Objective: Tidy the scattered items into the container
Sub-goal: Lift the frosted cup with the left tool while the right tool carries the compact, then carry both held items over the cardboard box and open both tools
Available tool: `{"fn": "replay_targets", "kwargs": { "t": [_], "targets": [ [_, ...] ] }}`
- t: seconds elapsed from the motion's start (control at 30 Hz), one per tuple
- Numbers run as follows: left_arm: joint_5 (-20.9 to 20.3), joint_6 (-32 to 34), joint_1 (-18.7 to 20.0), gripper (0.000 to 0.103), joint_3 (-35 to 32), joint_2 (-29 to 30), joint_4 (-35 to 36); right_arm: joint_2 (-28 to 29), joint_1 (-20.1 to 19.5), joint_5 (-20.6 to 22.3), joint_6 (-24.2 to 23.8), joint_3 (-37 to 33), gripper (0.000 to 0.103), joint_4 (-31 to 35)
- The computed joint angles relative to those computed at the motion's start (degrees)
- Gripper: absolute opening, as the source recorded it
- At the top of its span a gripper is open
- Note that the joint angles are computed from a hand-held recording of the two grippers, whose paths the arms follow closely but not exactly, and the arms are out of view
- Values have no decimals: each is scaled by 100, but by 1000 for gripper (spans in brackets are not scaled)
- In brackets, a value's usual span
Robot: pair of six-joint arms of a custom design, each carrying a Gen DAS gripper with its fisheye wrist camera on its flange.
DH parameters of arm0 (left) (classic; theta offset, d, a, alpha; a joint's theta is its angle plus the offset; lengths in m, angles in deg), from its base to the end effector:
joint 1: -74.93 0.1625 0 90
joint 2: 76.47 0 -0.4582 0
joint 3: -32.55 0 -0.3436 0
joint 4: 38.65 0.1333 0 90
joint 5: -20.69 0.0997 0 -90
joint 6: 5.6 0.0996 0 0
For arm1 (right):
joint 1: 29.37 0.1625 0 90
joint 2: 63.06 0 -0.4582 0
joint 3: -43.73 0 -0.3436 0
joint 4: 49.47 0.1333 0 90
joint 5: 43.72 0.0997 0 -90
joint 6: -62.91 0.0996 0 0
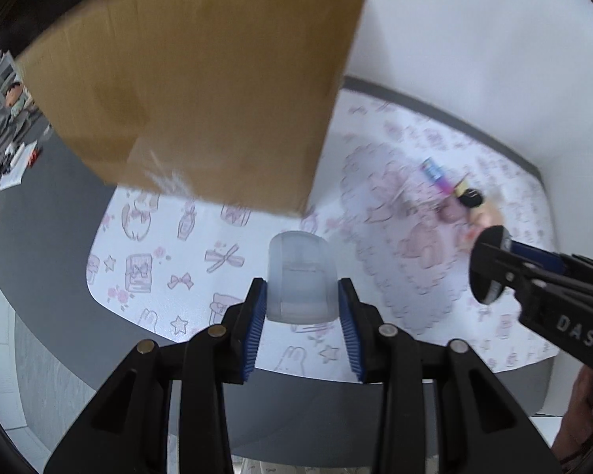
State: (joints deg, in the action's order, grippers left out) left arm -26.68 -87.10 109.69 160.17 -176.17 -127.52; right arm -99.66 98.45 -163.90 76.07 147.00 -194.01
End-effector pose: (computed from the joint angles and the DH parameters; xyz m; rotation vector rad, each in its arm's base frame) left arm -0.1139 -0.3234 0.3408 -0.3011 2.3320 -0.6251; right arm 0.4234 -0.4097 0.0151 0.6225 -2.5022 0.0519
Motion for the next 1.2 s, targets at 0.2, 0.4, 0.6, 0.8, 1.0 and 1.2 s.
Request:
{"fn": "replay_targets", "kwargs": {
  "t": [0.2, 0.4, 0.6, 0.8, 1.0, 1.2],
  "targets": [
    [191, -117, -313, 36, -459, 44, 467, -215, 156, -35, -38, -235, 45, 84],
    [500, -260, -540, 36, -941, 74, 1045, -312, 338, -44, -169, -611, 45, 191],
    [874, -334, -656, 36, -1413, 77, 1619, -284, 500, 18, -371, -1049, 45, 241],
    [1165, -451, -667, 36, -1806, 75, 2090, -137, 609, 112, -592, -1463, 45, 237],
    [1388, -601, -569, 36, -2039, 23, 2379, 104, 687, 307, -782, -1981, 45, 288],
    [1588, -146, -273, 36, -1982, -32, 2000, 414, 700, 524, -951, -2509, 45, 344]
  ]
}}
